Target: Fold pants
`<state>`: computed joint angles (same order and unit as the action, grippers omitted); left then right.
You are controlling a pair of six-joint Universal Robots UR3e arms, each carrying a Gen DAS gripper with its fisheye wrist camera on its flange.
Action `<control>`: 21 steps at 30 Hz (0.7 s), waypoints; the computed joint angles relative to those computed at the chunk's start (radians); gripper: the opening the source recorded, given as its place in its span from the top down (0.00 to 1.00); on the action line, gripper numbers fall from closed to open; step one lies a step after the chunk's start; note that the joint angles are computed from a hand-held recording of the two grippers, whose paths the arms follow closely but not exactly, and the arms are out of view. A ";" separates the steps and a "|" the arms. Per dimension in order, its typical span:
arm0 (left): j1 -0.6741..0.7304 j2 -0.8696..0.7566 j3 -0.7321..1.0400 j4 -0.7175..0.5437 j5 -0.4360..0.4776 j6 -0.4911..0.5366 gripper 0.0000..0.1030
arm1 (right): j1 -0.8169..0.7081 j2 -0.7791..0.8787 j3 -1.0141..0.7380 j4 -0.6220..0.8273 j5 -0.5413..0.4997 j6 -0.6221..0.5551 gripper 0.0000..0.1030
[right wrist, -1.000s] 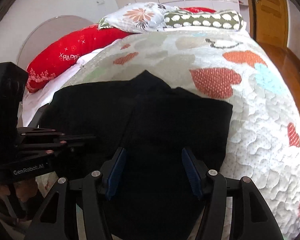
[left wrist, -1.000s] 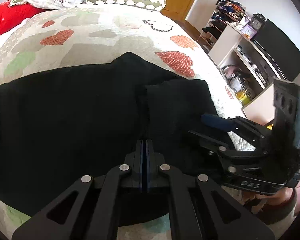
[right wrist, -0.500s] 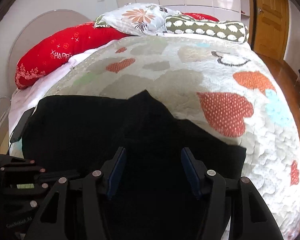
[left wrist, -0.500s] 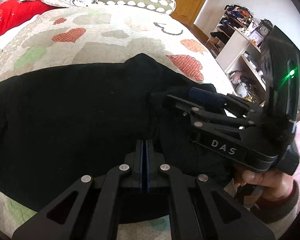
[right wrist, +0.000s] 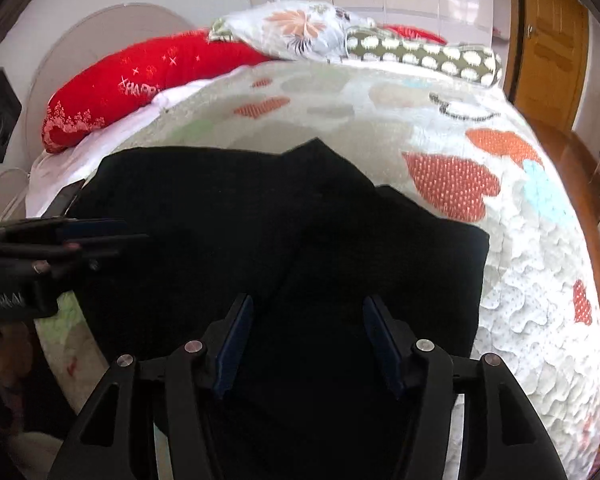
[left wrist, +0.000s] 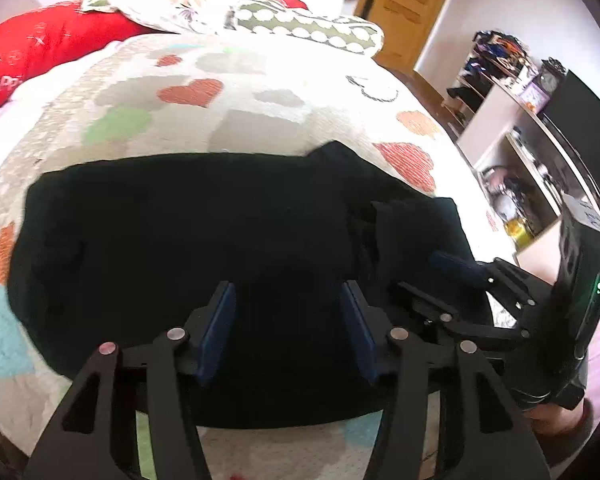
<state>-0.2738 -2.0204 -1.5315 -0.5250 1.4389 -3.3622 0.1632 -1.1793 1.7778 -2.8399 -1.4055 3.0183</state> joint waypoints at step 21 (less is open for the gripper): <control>0.051 0.158 -0.234 0.130 0.048 -0.080 0.32 | -0.013 -0.060 -0.016 0.040 0.066 0.009 0.40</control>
